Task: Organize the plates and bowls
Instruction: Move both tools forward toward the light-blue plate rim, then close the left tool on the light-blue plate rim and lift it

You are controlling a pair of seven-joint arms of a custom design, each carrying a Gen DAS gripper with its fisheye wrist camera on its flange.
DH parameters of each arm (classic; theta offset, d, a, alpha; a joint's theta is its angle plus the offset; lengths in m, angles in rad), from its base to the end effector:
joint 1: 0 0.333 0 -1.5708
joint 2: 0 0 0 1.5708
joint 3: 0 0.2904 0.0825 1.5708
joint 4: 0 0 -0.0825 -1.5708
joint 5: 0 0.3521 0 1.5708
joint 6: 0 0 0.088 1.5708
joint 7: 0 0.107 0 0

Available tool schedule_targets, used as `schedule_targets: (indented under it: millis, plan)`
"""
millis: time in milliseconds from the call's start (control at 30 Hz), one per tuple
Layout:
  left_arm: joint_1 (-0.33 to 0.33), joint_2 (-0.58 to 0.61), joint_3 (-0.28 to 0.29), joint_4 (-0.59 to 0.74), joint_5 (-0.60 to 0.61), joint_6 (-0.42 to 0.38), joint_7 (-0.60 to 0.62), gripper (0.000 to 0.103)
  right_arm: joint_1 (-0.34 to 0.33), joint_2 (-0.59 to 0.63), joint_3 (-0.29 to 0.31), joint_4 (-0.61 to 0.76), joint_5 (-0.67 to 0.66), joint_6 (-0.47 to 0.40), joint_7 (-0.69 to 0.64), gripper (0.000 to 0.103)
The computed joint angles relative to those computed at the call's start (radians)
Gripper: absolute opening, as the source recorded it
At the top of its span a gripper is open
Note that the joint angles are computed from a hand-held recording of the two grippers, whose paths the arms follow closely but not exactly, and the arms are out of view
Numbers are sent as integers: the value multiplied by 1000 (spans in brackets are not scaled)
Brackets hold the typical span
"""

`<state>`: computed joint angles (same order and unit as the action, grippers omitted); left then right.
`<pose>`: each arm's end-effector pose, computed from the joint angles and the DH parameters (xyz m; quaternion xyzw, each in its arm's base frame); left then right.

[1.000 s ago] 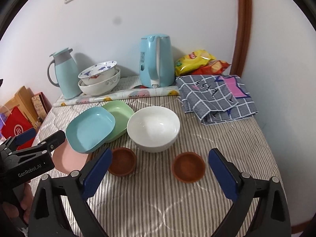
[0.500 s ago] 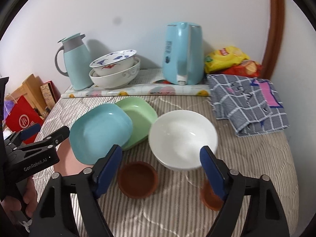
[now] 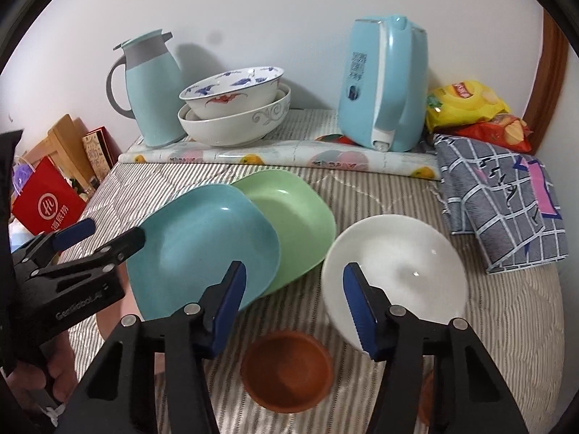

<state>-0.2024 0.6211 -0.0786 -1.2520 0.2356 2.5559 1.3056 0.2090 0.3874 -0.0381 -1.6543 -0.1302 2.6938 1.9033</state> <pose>0.7072 -0.1900 0.4683 -0.6180 0.7076 -0.2544 0.2293 0.6609 0.1221 0.4527 -0.6502 0.6874 -0.2071 0.2487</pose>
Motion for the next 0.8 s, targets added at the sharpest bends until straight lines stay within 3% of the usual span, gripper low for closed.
schedule_targets:
  millis: [233,433,700,800]
  plan:
    - [16,118,-29,159,-59,-67,74,70,-2,3,31,-4,51,-10,-23,56]
    - [19,176,-36,239,-98,-98,116,64,21,26,22,23,43,-42,7,56]
    - [30,210,-38,291,-126,-147,148,36,38,57,14,61,26,-89,44,52]
    - [44,190,-50,250,-145,-126,167,32,47,75,8,85,13,-117,60,49]
